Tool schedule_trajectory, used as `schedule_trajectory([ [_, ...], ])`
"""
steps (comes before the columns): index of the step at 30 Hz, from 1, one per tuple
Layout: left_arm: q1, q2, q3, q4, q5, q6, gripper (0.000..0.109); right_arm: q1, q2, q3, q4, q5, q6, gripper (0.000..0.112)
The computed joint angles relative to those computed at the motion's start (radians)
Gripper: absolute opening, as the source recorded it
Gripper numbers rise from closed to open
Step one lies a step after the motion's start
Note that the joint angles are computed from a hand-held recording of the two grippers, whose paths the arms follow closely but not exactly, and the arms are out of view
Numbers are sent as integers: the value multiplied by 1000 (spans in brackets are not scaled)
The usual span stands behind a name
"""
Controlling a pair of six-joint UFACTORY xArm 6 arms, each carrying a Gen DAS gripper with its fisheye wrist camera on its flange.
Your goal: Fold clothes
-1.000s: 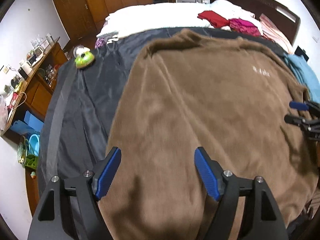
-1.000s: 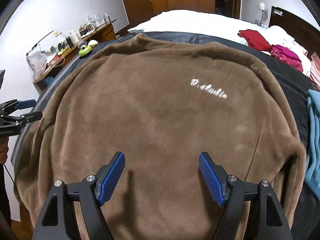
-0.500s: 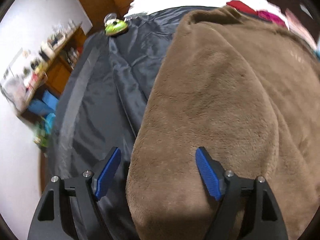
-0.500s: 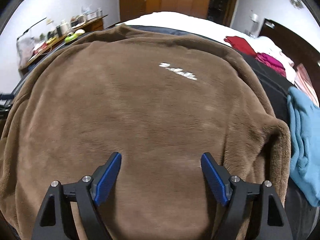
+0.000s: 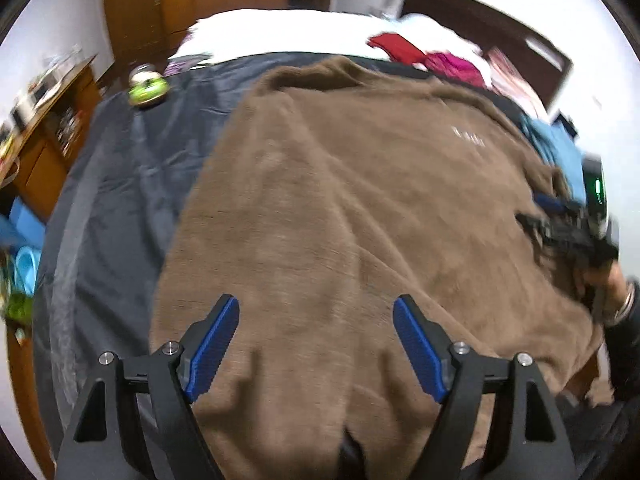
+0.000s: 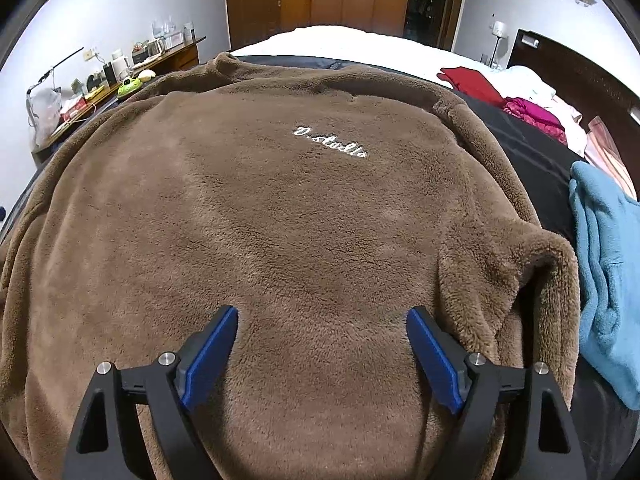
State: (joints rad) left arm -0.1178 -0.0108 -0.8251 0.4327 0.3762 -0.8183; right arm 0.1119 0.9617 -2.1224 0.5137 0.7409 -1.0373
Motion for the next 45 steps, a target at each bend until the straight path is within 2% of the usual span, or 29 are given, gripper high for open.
schedule_trajectory([
  [4,-46,91,-103,187,181,-146,83,3,-7,12,5,-7,-3,87],
  [9,-4,80,-97,274,294,-268,83,-1,4,-13,-6,-6,24,87],
  [16,83,55,-67,339,378,-389,84,-17,77,-140,-33,18,82,87],
  [19,107,67,-87,382,453,-453,84,-14,89,-157,-56,3,84,87],
  [24,128,47,-61,375,397,-452,84,-8,97,-157,-73,-18,82,87],
  [27,95,22,-45,395,385,-446,84,-13,117,-191,-68,0,75,87],
  [32,14,-29,-16,397,362,-440,84,-17,208,-347,-83,65,115,90],
  [37,-114,-104,42,402,341,-455,84,-13,183,-299,-68,34,98,90],
  [45,-334,-217,137,469,370,-514,84,-9,154,-246,-55,5,81,90],
])
